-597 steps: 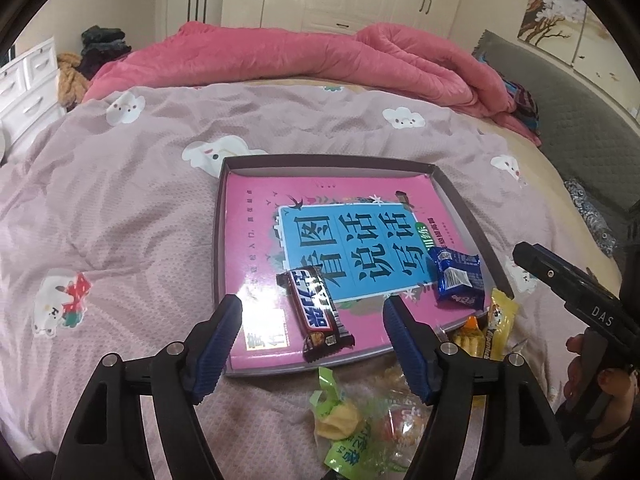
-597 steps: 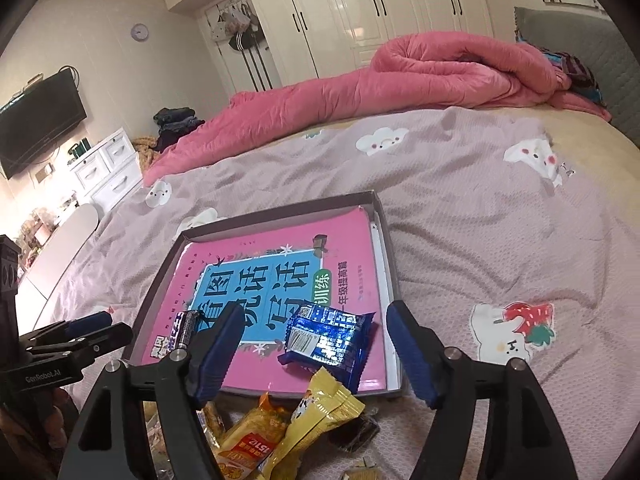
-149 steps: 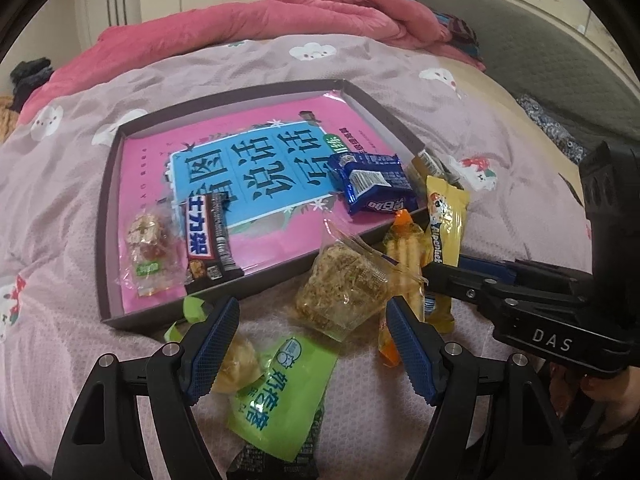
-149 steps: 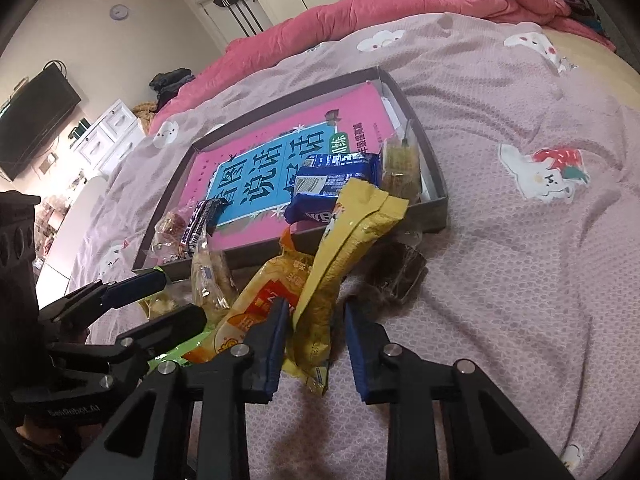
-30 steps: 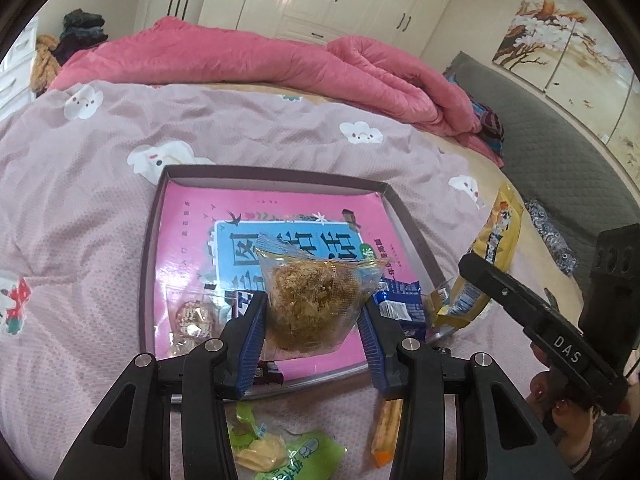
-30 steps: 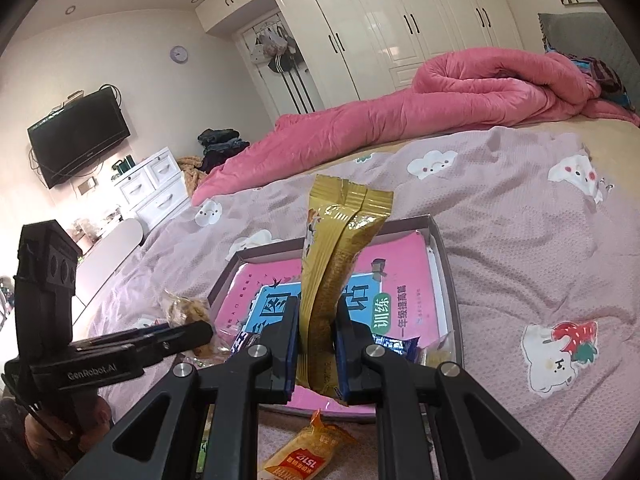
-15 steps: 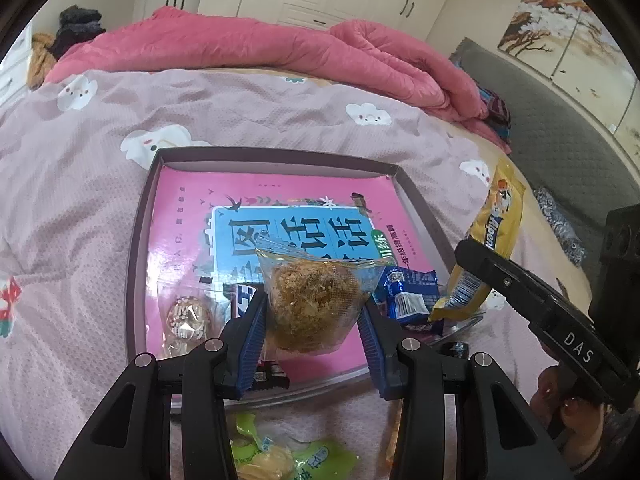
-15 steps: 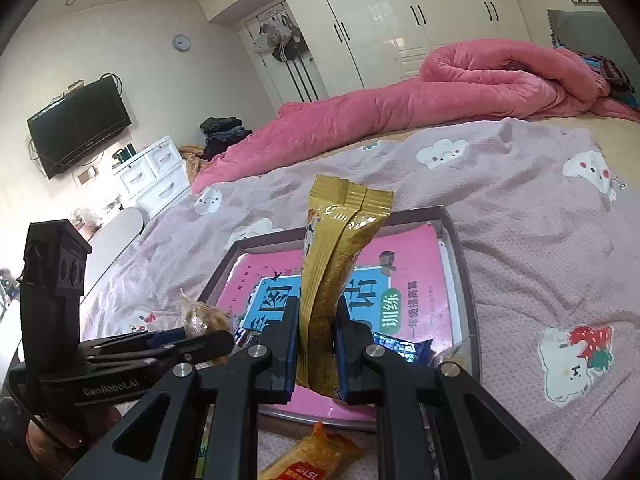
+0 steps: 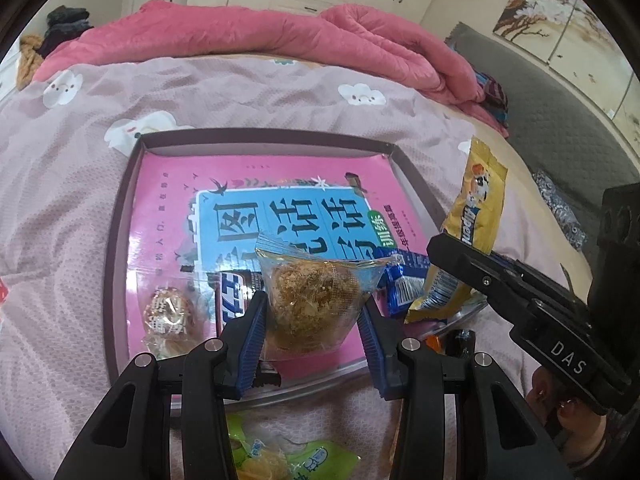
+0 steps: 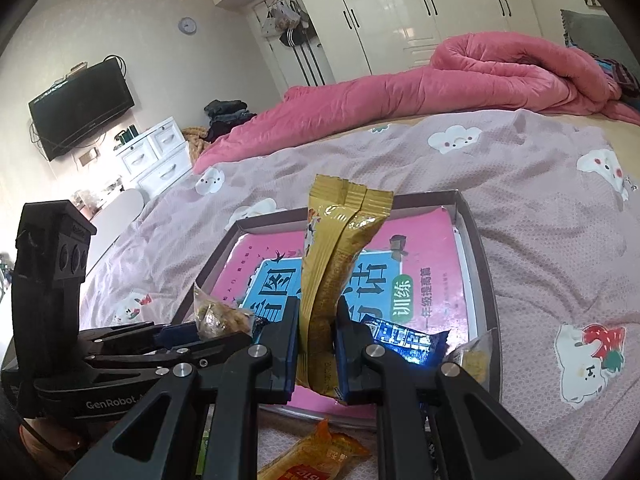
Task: Organize snacks
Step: 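Lower the floss bag into the tray with the left tool while the right tool lowers the gold packet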
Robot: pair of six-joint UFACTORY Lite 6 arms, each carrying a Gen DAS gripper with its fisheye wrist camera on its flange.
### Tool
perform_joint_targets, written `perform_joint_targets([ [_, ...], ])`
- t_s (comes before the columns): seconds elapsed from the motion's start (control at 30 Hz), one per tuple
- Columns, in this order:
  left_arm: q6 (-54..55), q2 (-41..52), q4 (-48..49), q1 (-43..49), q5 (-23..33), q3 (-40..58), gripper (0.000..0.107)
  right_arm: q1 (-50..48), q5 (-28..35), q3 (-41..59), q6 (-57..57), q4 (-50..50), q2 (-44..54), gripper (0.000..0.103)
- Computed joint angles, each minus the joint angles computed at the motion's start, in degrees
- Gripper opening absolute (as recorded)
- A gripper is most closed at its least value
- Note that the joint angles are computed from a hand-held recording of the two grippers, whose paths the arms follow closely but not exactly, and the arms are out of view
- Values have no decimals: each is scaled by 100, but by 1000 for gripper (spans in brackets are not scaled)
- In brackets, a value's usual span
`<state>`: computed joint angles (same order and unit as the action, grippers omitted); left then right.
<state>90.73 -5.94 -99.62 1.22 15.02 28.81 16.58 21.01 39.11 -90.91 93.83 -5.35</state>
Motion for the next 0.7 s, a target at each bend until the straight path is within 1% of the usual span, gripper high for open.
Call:
perform_joint_targets([
  [0.17, 400, 78, -319, -132, -151, 42, 46, 60, -11, 95, 18, -12, 135, 16],
  [0.47, 910, 261, -802, -217, -168, 110, 46, 149, -18, 256, -115, 91, 462, 16],
  [0.7, 1156, 489, -1009, -216, -100, 226, 46, 99, 79, 405, 113, -142, 721, 16],
])
